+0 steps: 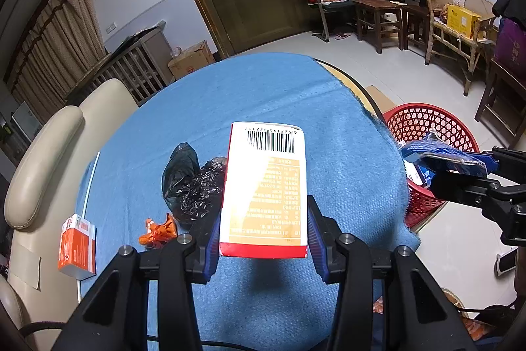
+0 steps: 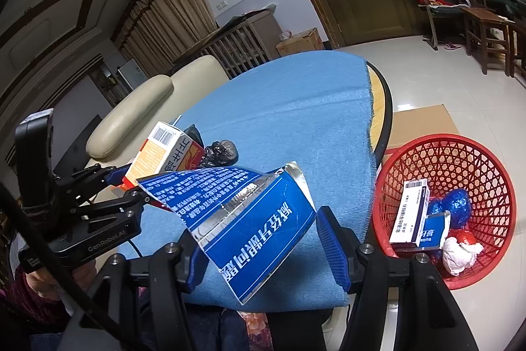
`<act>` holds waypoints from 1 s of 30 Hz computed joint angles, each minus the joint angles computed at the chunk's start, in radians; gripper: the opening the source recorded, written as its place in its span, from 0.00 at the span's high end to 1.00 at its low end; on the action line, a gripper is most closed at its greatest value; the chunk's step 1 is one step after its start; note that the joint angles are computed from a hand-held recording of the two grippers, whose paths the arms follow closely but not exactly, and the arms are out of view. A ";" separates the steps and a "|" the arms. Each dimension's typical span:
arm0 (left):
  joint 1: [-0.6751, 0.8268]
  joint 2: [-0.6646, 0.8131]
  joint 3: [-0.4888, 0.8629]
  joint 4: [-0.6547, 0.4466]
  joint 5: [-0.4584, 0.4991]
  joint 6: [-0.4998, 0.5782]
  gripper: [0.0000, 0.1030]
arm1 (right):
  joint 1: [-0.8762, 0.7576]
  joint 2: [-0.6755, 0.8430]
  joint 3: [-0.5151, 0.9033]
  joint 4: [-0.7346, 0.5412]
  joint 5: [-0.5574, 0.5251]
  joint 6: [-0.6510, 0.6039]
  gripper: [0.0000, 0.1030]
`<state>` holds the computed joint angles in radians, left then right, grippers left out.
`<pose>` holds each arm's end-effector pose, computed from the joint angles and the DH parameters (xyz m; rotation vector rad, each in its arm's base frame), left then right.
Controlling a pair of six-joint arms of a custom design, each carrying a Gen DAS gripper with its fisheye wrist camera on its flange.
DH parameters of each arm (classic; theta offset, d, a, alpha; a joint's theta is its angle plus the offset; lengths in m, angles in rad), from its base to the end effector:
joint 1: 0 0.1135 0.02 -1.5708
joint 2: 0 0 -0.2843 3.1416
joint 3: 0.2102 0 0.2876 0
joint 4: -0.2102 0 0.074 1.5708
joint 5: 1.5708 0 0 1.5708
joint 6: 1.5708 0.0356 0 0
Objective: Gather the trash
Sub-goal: 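Move both grippers with their boxes over the red basket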
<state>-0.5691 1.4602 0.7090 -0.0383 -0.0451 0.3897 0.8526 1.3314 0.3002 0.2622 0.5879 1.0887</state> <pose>0.2639 -0.1669 0.1702 1.0688 2.1036 -0.0340 0.1616 0.1550 0.1072 0.5388 2.1491 0.3930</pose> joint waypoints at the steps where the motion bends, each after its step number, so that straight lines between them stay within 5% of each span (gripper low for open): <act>1: -0.001 0.001 0.001 -0.001 -0.001 0.001 0.54 | 0.000 -0.001 -0.001 0.000 0.000 0.002 0.39; 30: -0.044 0.028 0.013 0.003 -0.025 0.009 0.54 | 0.031 -0.067 -0.032 -0.058 0.042 0.073 0.39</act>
<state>-0.6129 1.4878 0.7218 -0.0350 -0.0696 0.3987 0.8831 1.2645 0.2678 0.2038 0.6299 1.1613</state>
